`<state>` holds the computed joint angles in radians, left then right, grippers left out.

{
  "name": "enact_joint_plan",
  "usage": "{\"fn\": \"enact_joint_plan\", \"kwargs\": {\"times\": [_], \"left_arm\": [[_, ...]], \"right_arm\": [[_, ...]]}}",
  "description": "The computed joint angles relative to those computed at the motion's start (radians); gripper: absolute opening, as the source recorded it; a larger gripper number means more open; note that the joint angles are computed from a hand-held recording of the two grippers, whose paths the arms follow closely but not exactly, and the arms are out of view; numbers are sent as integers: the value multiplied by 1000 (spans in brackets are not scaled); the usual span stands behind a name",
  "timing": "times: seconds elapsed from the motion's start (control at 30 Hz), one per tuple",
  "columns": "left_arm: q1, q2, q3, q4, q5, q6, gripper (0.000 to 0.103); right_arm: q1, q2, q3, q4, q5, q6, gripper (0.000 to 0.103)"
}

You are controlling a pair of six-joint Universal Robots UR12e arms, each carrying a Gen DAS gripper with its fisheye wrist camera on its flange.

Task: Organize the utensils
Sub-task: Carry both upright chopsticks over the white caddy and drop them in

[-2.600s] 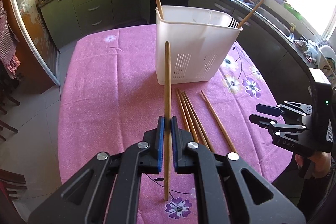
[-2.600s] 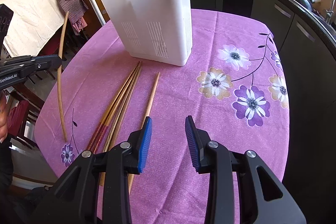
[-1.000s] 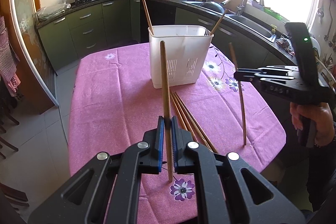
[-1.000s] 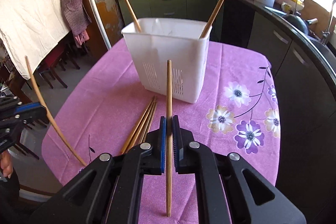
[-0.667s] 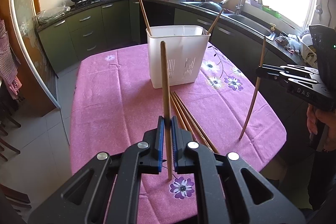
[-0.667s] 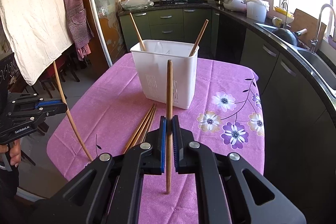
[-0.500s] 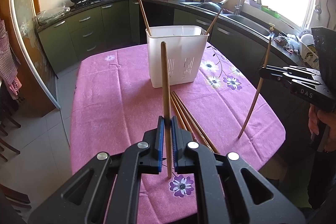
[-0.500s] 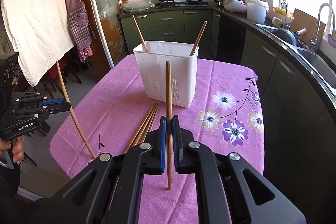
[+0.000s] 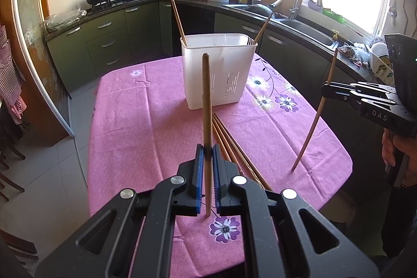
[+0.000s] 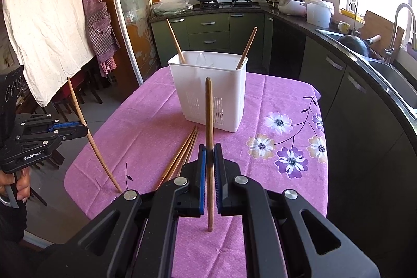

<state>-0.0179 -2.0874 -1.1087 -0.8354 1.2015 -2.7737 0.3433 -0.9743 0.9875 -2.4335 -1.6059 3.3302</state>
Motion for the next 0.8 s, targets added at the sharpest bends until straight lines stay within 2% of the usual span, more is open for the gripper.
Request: {"fn": "enact_joint_plan", "kwargs": {"times": [0.5, 0.8], "left_arm": [[-2, -18, 53, 0, -26, -21, 7], [-4, -63, 185, -57, -62, -27, 7]], "right_arm": [[3, 18, -49, -7, 6, -25, 7], [0, 64, -176, 35, 25, -57, 7]]}}
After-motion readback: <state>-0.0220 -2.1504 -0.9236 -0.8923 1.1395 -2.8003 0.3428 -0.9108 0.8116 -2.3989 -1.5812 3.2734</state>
